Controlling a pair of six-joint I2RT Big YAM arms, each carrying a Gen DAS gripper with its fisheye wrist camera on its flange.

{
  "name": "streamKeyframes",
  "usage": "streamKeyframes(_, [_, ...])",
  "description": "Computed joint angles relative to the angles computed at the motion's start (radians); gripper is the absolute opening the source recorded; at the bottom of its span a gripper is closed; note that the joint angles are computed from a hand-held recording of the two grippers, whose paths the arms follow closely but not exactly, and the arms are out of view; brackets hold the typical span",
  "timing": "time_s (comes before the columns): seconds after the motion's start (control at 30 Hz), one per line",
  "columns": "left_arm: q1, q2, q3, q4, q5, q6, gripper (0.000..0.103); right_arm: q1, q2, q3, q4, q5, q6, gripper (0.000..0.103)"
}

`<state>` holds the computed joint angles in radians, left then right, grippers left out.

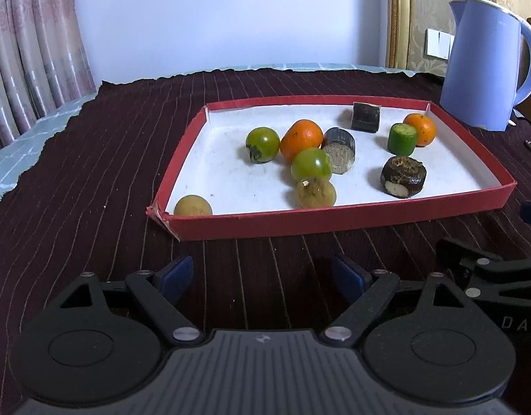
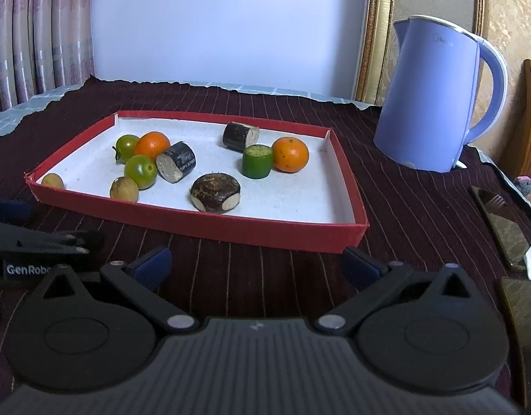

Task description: Organize fruits

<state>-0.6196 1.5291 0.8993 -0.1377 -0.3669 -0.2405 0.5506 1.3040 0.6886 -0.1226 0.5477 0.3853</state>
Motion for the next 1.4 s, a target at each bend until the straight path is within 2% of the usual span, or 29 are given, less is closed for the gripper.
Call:
streamKeyframes(0.4, [-0.011, 0.007, -0.013, 0.038, -0.031, 0.016, 0.09, -0.01, 0.029, 0.017, -0.024, -0.006, -0.003, 0.103])
streamKeyframes(1.0, [0.004, 0.006, -0.029, 0.06, -0.005, -0.024, 0.094, -0.027, 0.054, 0.01, 0.004, -0.024, 0.003, 0.103])
streamKeyframes(1.2, [0.0, 0.006, -0.033, 0.065, -0.028, -0.035, 0.095, -0.052, 0.048, 0.004, -0.004, -0.047, 0.066, 0.103])
streamKeyframes(1.4, [-0.007, 0.007, -0.036, 0.072, -0.054, -0.032, 0.095, -0.032, 0.059, 0.005, 0.006, -0.004, 0.048, 0.103])
